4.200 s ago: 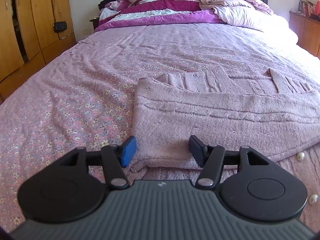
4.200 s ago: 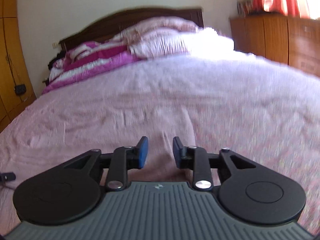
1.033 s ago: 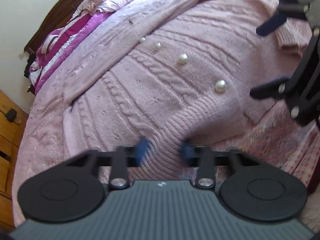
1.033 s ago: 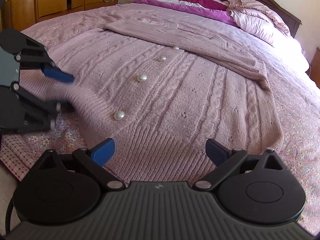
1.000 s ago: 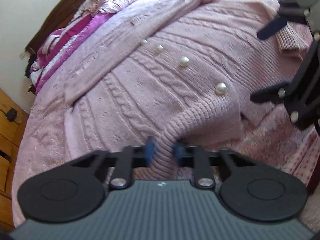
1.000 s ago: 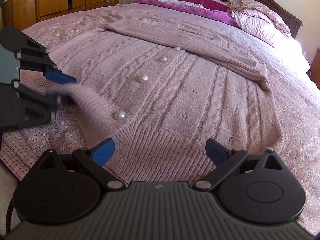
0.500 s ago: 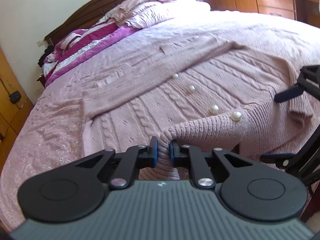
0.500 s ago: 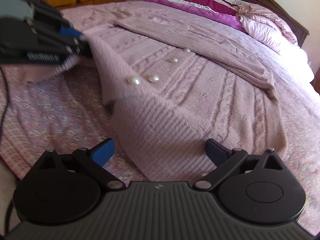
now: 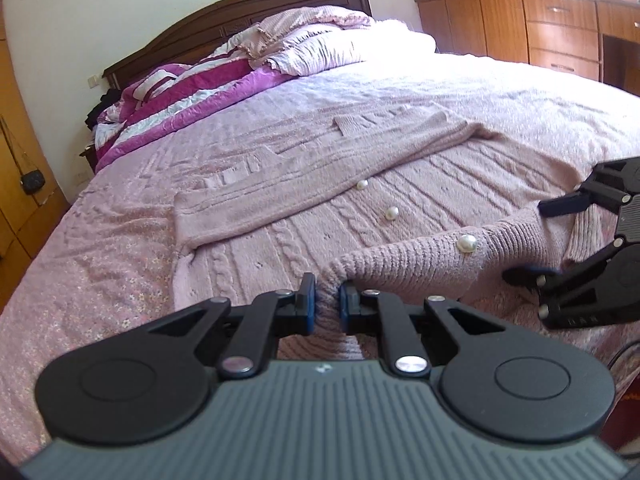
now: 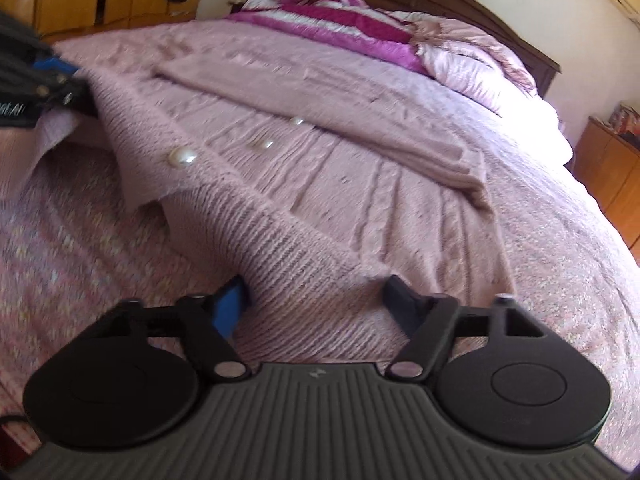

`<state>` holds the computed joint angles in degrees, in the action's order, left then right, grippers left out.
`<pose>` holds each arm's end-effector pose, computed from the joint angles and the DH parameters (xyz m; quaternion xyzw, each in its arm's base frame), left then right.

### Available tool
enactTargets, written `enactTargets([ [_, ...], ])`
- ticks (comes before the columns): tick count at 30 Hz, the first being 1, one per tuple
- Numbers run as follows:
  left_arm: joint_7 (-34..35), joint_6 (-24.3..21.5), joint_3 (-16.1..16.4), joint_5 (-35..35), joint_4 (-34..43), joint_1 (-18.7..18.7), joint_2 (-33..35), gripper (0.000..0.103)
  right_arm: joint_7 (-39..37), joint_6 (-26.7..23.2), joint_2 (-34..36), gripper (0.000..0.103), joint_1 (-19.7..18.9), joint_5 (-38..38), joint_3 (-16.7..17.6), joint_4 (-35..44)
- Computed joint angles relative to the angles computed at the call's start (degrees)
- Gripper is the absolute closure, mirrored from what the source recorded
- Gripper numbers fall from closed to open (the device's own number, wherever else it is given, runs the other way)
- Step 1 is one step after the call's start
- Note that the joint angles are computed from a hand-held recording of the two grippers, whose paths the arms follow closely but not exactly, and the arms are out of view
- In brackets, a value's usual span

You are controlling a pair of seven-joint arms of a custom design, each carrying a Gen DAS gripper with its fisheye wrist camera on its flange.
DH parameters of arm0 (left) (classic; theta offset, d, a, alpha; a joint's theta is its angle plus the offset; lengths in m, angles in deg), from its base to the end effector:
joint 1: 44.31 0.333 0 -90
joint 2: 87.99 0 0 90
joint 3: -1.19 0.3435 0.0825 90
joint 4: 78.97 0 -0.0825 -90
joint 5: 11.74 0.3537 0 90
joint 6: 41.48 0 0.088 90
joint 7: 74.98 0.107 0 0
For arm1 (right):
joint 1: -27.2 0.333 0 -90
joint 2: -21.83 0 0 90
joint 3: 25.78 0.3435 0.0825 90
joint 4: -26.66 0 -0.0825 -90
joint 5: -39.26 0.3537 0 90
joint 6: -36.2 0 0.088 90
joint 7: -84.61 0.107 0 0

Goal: Fold small clothes

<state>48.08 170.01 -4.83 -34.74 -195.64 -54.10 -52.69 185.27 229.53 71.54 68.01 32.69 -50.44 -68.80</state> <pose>0.6245 -0.1125 0.3075 -0.5058 0.7157 -0.2979 0.3785 0.6646 0.2933 0.2760 -0.7747 0.4511 -0.3309 0.2946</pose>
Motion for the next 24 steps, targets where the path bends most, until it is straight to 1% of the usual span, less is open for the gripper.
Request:
enactTargets([
  [1, -0.58, 0.28, -0.6, 0.58, 0.02, 0.69, 0.03, 0.089, 0.26, 0.14, -0.05, 0.052, -0.4, 0.23, 0.33, 0.34],
  [2, -0.95, 0.26, -0.82, 0.75, 0.23, 0.94, 0.08, 0.089, 0.7, 0.38, 0.16, 0.064, -0.06, 0.89, -0.2, 0.7],
  [3, -0.91, -0.06, -0.46, 0.18, 0.69, 0.53, 0.16, 0.089, 1.22, 1.24, 0.66, 0.069, 0.69, 1.89, -1.33, 1.0],
  [4, -0.76, -0.32, -0.05, -0.35, 1.1, 0.1, 0.22, 0.089, 1.51, 2.19, 1.09, 0.077, 1.09, 2.8, -1.96, 1.3],
  [5, -0.87, -0.28, -0.07, -0.34, 1.43, 0.18, 0.31, 0.089, 1.67, 2.58, 1.47, 0.081, 1.03, 3.66, -2.02, 1.93],
  [8, -2.29, -0.9, -0.7, -0.08, 2.87, 1.21, 0.54, 0.089, 1.96, 3.72, 2.03, 0.088, -0.74, 5.06, -0.21, 4.2],
  [10, -3.25, -2.12, -0.77, -0.28, 4.29, 1.59, 0.59, 0.089, 2.05, 5.06, 2.65, 0.089, -1.5, 6.37, 0.29, 5.9],
  [11, -3.64, -2.42, -0.71, -0.28, 4.98, 1.67, 0.69, 0.089, 2.08, 5.75, 2.83, 0.089, -2.37, 6.81, 1.11, 6.83],
  [12, -3.95, -2.61, -0.52, -0.44, 5.8, 1.6, 0.81, 0.089, 2.12, 6.15, 2.95, 0.089, -3.63, 6.97, 2.41, 7.97],
  [14, -4.44, -2.79, -0.32, -0.37, 7.38, 1.64, 1.06, 0.089, 2.25, 5.98, 2.9, 0.089, -7.34, 5.67, 6.55, 10.62],
  [16, -4.43, -3.07, 0.48, -0.91, 9.45, 1.05, 1.6, 0.089, 2.4, 4.87, 3.81, 0.089, -9.51, 4.68, 8.67, 14.16],
  [21, -3.37, -4.94, 3.17, -3.84, 16.33, -0.99, 3.88, 0.09, 2.85, 2.26, 8.07, 0.09, -11.49, 3.13, 8.89, 24.86],
  [24, -2.54, -6.27, 4.91, -5.3, 21.87, -2.12, 6.21, 0.09, 3.7, -1.64, 12.05, 0.091, -13.97, 1.07, 10.54, 34.65],
])
